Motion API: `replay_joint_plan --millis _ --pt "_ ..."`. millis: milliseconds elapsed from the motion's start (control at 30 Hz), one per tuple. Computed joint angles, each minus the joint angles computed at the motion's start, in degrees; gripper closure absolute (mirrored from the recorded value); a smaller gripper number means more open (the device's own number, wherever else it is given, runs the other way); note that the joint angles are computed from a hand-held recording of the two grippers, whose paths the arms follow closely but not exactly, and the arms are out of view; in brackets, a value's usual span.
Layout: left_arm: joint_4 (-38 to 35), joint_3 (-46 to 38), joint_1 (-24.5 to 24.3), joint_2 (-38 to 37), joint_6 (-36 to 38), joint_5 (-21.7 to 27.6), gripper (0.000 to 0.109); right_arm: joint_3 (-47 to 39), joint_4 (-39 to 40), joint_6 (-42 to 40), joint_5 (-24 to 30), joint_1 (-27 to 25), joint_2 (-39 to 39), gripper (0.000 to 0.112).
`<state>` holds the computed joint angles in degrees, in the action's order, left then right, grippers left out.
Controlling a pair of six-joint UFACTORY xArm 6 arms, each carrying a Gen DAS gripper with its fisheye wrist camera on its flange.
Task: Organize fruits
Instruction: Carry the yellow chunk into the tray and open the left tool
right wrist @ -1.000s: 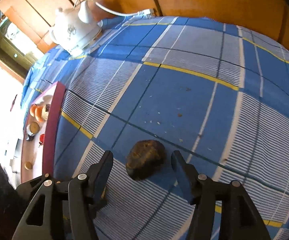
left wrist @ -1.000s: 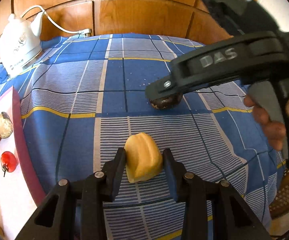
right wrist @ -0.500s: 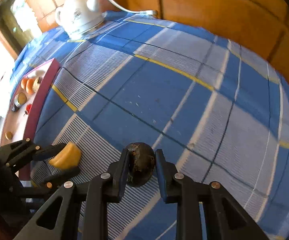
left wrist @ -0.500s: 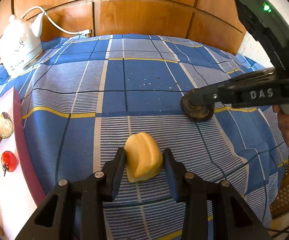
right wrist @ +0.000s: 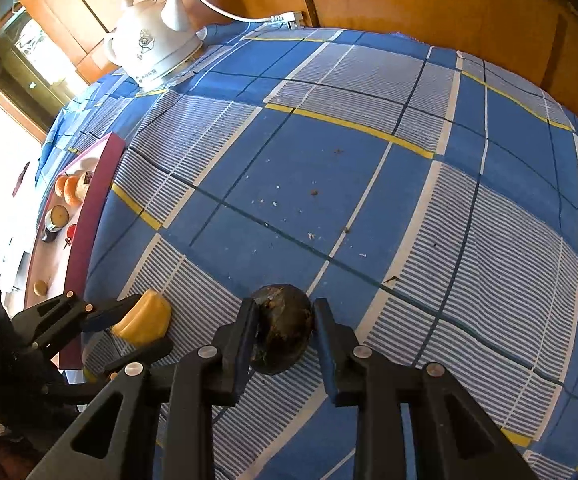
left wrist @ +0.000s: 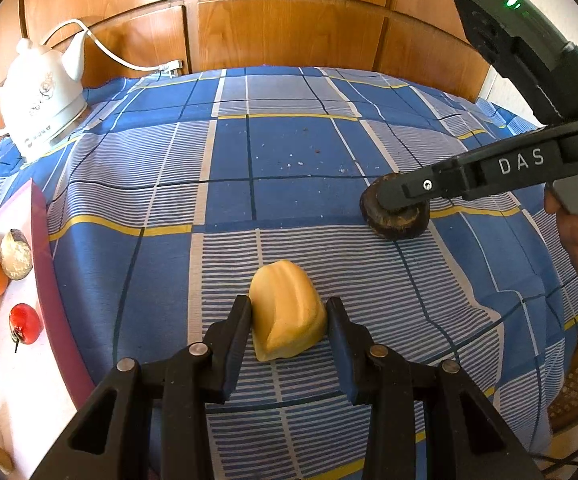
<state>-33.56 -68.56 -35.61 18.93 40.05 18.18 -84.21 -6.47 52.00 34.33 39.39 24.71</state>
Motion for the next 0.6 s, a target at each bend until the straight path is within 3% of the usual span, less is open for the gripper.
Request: replay_joint_plan --millis 200,600 --pt "-1.6 -0.1 0.4 -0.3 0.6 0.9 0.071 -4.1 -6.0 0.6 4.0 1.4 2.2 0.083" --pt "-8.6 1.7 4.0 -6.1 3.6 3.8 0.072 -4.0 -7.1 0.6 4.7 1.5 1.8 0.084"
